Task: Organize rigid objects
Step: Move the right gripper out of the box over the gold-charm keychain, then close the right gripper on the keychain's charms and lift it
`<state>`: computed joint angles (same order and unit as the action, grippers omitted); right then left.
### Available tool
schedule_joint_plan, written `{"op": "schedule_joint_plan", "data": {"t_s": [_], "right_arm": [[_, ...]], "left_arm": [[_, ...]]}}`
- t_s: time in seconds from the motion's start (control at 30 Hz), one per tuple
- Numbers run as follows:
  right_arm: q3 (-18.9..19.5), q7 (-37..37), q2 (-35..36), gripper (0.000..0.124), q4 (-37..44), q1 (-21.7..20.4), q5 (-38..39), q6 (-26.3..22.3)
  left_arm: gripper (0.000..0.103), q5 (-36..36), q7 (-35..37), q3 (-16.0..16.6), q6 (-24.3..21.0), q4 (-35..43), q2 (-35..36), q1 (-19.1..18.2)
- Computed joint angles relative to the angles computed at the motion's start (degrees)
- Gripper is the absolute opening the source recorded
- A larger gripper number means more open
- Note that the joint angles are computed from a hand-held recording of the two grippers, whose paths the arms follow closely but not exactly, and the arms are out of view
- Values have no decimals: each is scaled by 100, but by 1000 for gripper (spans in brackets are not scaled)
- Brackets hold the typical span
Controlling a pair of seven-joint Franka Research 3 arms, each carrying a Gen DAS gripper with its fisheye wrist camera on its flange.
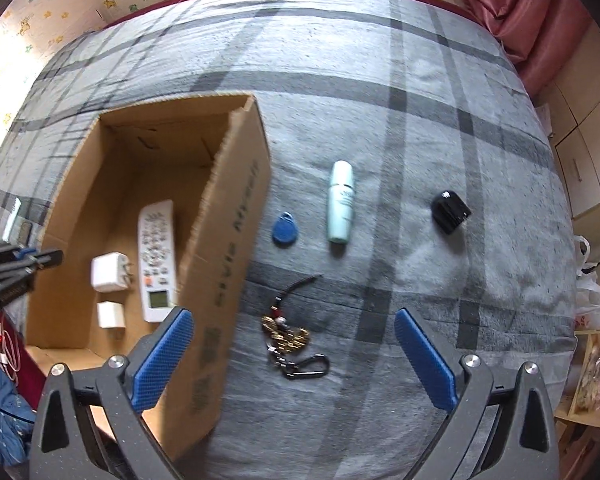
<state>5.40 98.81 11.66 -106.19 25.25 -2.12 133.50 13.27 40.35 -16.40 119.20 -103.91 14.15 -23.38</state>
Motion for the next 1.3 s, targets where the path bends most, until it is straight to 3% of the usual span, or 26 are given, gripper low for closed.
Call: {"op": "schedule_joint_plan", "data": {"t_s": [0.7, 1.2, 1.3], "right_arm": [[-48, -396, 230, 103, -789, -114, 25, 200], [-58, -336, 727, 102, -543, 67, 94, 110], [-52, -425, 874, 96, -396, 82, 131, 72]], "left_arm": [[12, 100, -86, 6, -180, 182, 102, -75], [12, 85, -133, 14, -235, 238, 145, -75], [12, 85, -151, 13, -231, 235, 146, -78]]}}
